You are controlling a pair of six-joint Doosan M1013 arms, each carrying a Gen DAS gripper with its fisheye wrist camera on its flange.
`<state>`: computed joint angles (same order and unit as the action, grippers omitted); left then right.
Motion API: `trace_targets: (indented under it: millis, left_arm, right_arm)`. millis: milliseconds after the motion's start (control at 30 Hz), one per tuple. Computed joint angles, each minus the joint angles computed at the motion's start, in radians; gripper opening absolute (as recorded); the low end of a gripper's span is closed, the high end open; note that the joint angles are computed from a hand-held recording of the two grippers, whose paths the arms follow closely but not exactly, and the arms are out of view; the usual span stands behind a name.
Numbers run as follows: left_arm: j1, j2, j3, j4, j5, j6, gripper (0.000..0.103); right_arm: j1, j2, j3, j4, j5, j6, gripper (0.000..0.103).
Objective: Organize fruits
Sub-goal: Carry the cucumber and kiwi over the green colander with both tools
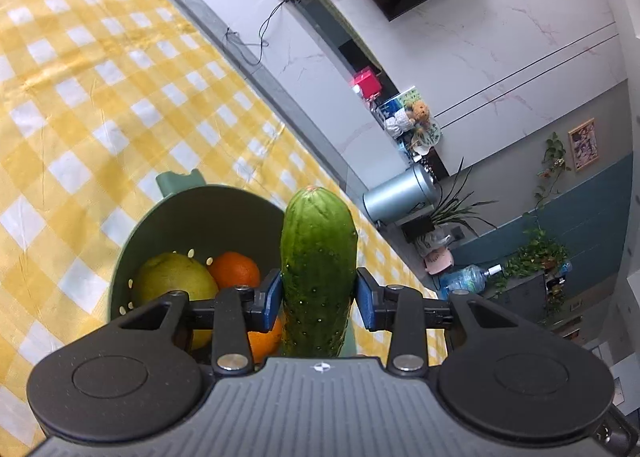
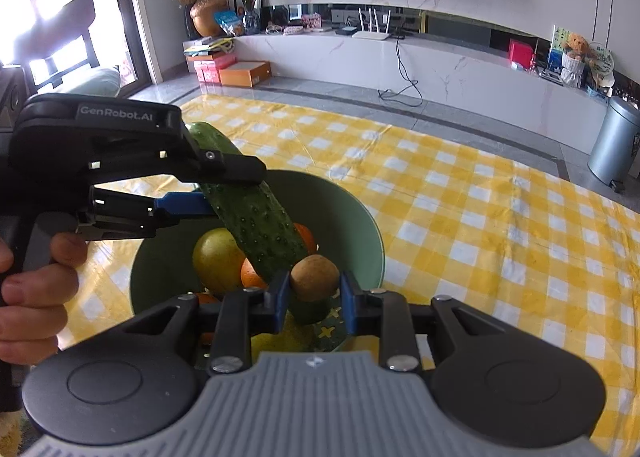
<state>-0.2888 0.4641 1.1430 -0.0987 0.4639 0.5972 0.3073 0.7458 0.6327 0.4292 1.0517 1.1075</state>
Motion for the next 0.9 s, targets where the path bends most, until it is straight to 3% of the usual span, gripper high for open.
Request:
trace_targets:
  millis: [200, 300, 433, 600, 700, 900]
  left_arm:
    - [0.007, 0.009, -0.02, -0.004, 0.066, 0.006, 0.046]
    - [0.006, 0.006, -0.015, 0.004, 0.065, 0.018, 0.047]
    - [-0.005, -0.006, -0.002, 0.122, 0.048, -0.063, 0.068]
    - [-0.007, -0.022, 0.017, 0.176, 0.038, -0.106, 0.069]
    - [-0.008, -0.028, 0.023, 0.197, 0.05, -0.107, 0.069]
    - [-0.024, -0.024, -0.001, 0.286, 0.135, -0.102, 0.069]
  right_arm:
    - [0.013, 0.02, -0.03, -0.047, 0.021, 0.012, 0.024]
    - [0.018, 0.026, -0.04, -0.07, 0.018, 0.02, 0.024]
    - [0.021, 0.036, -0.056, -0.093, 0.011, 0.04, 0.024]
    - [0.031, 0.046, -0.074, -0.137, -0.013, 0.057, 0.024]
    - [0.031, 0.072, -0.121, -0.139, 0.022, 0.08, 0.024]
    - [0.037, 0.072, -0.126, -0.114, 0.04, 0.052, 0.024]
